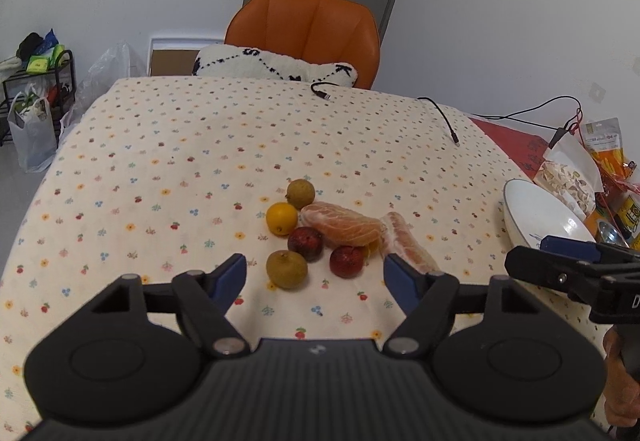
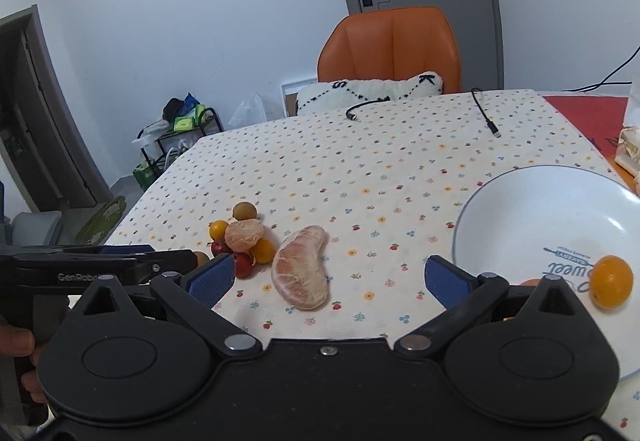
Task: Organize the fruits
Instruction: 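Grasp a pink pomelo segment with the right tool while the left tool grasps a yellow-green fruit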
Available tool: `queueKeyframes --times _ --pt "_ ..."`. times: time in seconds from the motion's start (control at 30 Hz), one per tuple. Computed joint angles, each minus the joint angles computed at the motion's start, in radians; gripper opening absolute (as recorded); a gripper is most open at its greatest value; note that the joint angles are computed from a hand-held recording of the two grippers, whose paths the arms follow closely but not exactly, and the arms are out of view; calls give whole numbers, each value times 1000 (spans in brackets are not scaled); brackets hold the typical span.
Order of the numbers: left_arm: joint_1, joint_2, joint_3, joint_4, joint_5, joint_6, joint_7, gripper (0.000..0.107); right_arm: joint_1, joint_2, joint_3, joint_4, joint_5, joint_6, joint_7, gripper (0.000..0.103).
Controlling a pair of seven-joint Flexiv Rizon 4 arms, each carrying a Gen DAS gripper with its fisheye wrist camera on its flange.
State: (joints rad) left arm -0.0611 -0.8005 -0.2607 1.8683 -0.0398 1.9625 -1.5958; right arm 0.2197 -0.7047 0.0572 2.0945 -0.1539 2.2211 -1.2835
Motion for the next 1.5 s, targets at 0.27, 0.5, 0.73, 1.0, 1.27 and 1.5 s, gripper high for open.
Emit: queueKeyframes --times 0.27,0.5,0.73,1.0,1.27,1.5 --pt "35 -38 -29 -30 6 -18 -5 58 -14 -15 19 -29 -47 -51 22 91" --pt "49 -67 -42 -57 13 -30 1 50 8 -31 9 -64 -43 -103 24 83" --pt "71 -92 -62 -73 26 -22 13 26 37 -51 -10 -109 -29 -159 26 73" --pt "139 -99 -119 -53 77 -7 10 26 92 -73 -46 -157 -4 -222 14 69" --pt "161 -89 -130 -37 99 12 -3 26 147 -96 -91 -189 28 -239 -6 65" --pt "151 -76 -116 -24 105 30 -23 26 191 -99 -133 -190 57 -236 -52 46"
